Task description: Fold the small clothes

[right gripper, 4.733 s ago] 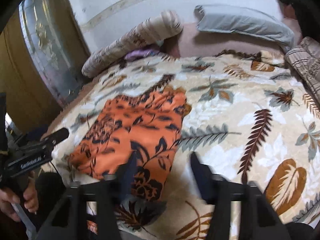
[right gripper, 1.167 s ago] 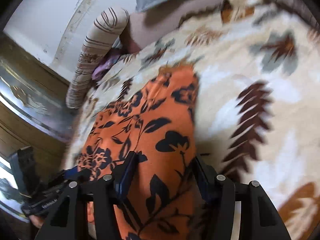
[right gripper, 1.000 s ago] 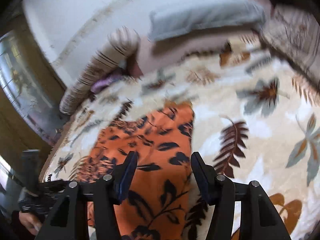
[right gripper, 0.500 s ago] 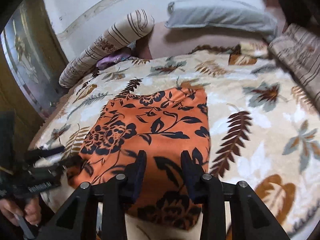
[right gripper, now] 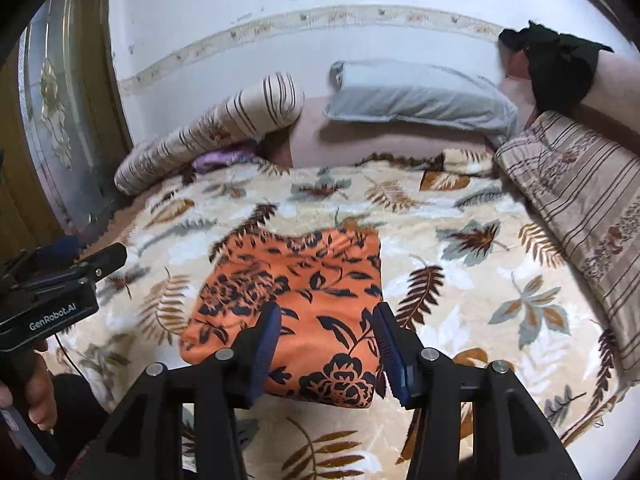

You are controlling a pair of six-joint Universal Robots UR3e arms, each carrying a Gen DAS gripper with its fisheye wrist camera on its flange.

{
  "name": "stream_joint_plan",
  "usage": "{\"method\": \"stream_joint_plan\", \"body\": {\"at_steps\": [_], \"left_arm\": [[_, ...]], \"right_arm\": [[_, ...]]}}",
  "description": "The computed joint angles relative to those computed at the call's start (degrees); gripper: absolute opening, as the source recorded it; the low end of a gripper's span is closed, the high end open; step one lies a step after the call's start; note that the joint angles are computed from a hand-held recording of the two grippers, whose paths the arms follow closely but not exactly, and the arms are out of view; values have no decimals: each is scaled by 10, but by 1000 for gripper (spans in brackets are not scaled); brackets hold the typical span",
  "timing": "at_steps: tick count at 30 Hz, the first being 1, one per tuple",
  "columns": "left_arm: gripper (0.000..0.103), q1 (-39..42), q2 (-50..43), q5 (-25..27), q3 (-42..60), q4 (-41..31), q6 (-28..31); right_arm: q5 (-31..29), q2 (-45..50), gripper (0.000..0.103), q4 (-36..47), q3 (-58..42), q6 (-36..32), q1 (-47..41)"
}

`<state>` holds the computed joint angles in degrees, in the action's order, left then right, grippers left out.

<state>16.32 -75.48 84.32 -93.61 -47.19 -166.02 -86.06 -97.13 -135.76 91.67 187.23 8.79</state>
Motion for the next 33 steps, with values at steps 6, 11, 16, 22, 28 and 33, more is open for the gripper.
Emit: {"method": "stream_joint_plan", "body": {"at_steps": [6, 11, 16, 22, 28, 33], "left_arm": [[86, 27, 58, -39, 32, -40, -18], [102, 43, 102, -58, 57, -70, -29], [103, 49, 146, -74, 66, -64, -33], [103, 6, 141, -38, 91, -76, -34], [103, -29, 126, 10, 77, -74, -44], [103, -29, 117, 27, 54, -64, -47]], "right_arm": [[-6, -47, 52, 19, -16, 4, -4], [-12, -80, 52, 29, -24, 8, -7], [-15, -106, 53, 47, -32, 13, -13], [-19, -131, 53, 72, -30, 27, -16], [-34, -145, 54, 86, -21, 28, -14], [-48, -129, 54, 97, -24, 31, 7]]}}
